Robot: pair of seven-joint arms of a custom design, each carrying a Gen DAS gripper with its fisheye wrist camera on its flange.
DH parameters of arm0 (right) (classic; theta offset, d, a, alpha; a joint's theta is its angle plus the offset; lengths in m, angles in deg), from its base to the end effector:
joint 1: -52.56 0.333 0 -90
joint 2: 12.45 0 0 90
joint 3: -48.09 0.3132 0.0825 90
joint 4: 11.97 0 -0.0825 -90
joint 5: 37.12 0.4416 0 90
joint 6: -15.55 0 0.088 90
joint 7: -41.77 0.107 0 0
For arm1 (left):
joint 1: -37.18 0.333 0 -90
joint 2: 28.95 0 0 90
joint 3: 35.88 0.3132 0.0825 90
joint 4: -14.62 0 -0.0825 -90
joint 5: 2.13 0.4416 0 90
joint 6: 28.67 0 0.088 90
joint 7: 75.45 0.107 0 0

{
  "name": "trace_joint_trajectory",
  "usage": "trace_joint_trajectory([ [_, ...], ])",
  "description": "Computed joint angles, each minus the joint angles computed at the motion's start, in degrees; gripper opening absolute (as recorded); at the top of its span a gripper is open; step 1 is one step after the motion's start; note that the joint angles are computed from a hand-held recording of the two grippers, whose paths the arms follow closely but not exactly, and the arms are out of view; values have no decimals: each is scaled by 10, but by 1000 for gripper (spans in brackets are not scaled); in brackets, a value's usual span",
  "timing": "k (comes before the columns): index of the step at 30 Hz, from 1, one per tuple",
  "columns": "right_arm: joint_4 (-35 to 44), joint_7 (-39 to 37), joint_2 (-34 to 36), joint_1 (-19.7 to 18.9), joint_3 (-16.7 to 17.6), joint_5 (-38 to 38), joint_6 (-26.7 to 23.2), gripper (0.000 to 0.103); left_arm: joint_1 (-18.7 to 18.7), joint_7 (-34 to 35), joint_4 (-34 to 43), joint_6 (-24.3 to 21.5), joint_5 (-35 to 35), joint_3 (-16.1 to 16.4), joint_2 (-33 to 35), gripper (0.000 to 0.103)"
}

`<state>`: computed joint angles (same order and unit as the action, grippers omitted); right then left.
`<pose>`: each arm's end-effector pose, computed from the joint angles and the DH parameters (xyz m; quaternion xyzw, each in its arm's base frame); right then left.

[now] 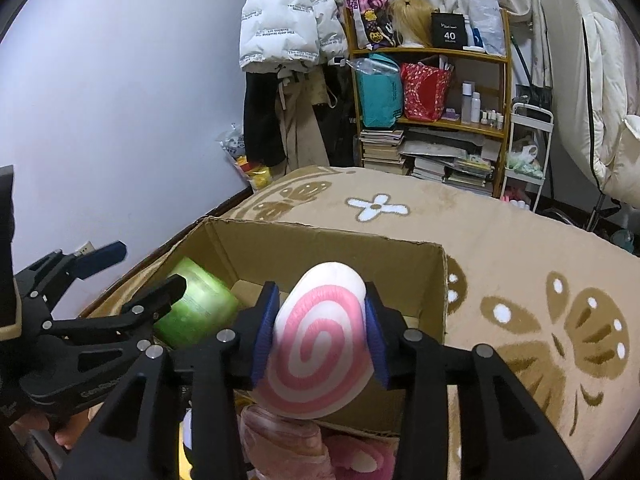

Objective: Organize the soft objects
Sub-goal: 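Carry the swirl cushion into the box with the right tool while the left drops the green pack in, then move the right tool to the pink bundle while the left approaches the white-haired doll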

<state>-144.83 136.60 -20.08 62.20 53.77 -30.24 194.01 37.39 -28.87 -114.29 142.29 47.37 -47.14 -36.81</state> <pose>0.5681 0.1464 0.4727 -0.6541 0.6096 -0.2378 0.3794 0.5645 -0.1673 0.4718 -0.5498 0.7039 -0.2845 0.3484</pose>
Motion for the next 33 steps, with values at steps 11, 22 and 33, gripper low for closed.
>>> trace_joint_trajectory([
  [11,-40,21,-54,-12,12,8,19,100,1,19,-43,-13,-51,5,-57,100],
  [22,-88,38,-118,-34,47,2,-12,102,-21,123,-114,-56,-173,23,-139,100],
  [33,-143,73,-195,-38,58,-6,-46,102,-37,191,-161,-102,-258,35,-199,100],
])
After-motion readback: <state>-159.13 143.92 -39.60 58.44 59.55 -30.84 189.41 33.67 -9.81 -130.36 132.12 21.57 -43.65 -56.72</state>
